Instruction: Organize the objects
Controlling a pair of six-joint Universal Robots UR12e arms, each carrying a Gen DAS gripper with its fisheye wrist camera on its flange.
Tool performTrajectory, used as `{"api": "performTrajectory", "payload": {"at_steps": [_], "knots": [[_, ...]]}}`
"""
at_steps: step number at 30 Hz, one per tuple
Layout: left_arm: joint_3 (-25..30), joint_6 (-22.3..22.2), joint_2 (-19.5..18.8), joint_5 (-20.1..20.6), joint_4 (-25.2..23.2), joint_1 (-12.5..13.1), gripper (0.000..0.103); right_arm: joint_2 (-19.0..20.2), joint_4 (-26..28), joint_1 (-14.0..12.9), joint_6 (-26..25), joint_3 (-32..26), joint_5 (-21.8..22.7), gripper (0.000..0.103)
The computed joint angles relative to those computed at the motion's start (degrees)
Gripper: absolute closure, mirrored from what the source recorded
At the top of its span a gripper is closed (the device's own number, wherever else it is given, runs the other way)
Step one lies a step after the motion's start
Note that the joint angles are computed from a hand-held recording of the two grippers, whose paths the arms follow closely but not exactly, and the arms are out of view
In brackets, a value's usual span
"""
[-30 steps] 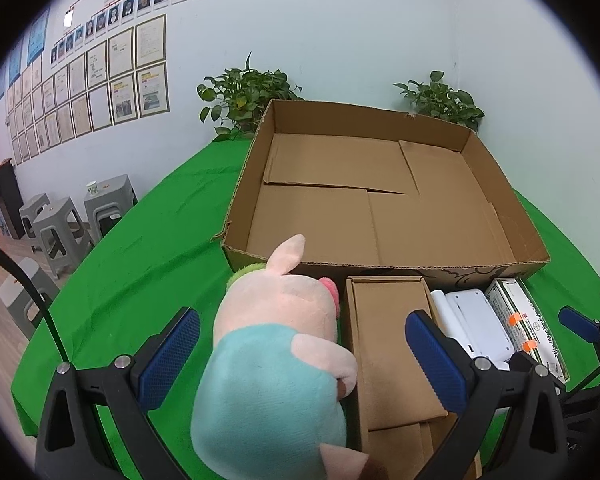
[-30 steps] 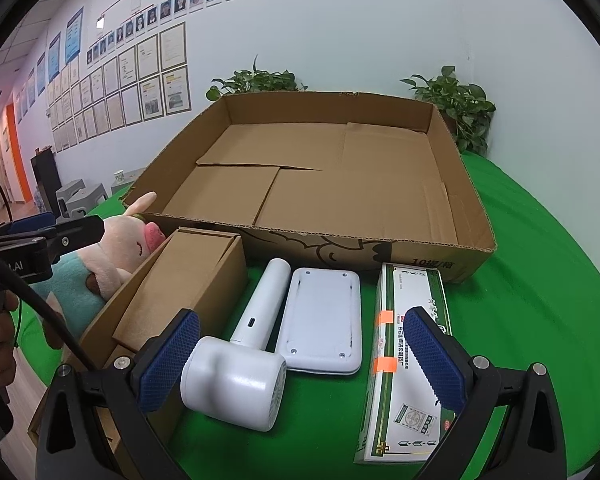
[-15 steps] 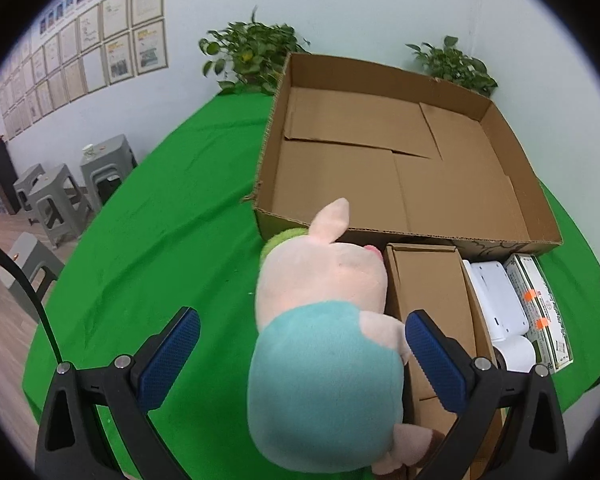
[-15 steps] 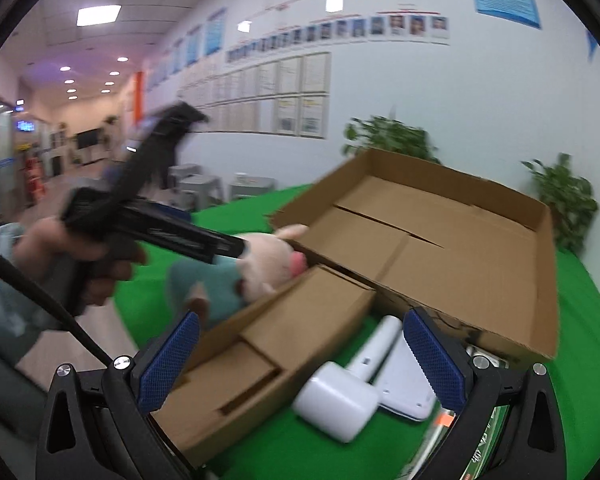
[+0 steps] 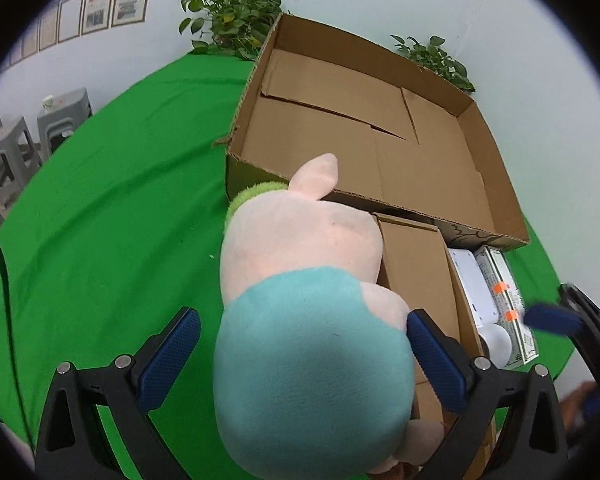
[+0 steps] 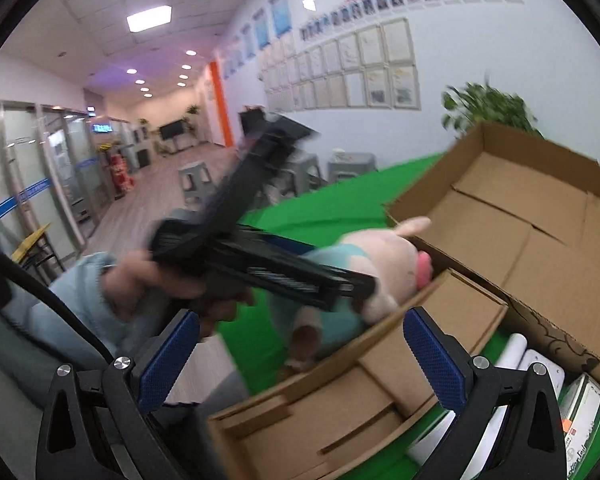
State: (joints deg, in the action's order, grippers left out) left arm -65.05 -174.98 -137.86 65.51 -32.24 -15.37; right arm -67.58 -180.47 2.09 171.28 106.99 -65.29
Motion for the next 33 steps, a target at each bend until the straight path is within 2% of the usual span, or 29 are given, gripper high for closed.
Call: {"api": "performTrajectory", "payload": {"at_steps": [1,2,5,6,12,16,19,24,28,33], "knots": [[-0.04,0.68,-0.09,-1.26,-0.30,0.12,0.003,0.36,0.45,0.12,0.72,-0.51,-2.21,0.000],[-0.05,0.77,-0.21,-2.81,-0.40,0.40,0.010,0.59,1.18,0.24,1.09,-1.00,-4.05,0.000],[-0.46,1.02,-0.23,-6.06,-0.16,1.18,0.013,0.96,2.86,0.97,1.08,-2.07,-7.97,0.000],[-0.70,1.54,-0.15,-6.61,-0.01,1.32,0.014,1.23,2.94,1.11,1.26,-2.54,-7.87,0.000],[-3.80,3.54,1.43,-8.11,1.81,2.04,0.019,2.42,3.06,0.44,3.34,-5.22,-2.54,0.000],[-6.54,3.92,2.84,-8.50,3.98,2.61,0.021,4.59,6.18,-0.18,5.08,-8.77,3.10,0.000],[-8.20,2.61,3.62,-8.86,5.46,3.23,0.023,6.36,9.49,0.30,6.12,-11.70,5.66,0.000],[-10.33,0.26,4.28,-10.13,7.95,4.25,0.026,9.41,15.21,0.65,8.65,-16.48,12.50,0.000],[-12.08,-1.07,4.71,-10.39,10.63,4.59,0.029,10.89,20.85,1.08,9.64,-19.60,14.47,0.000],[-12.53,-1.19,4.84,-9.51,12.26,4.22,0.033,12.31,30.77,2.25,8.32,-23.96,12.15,0.000]]}}
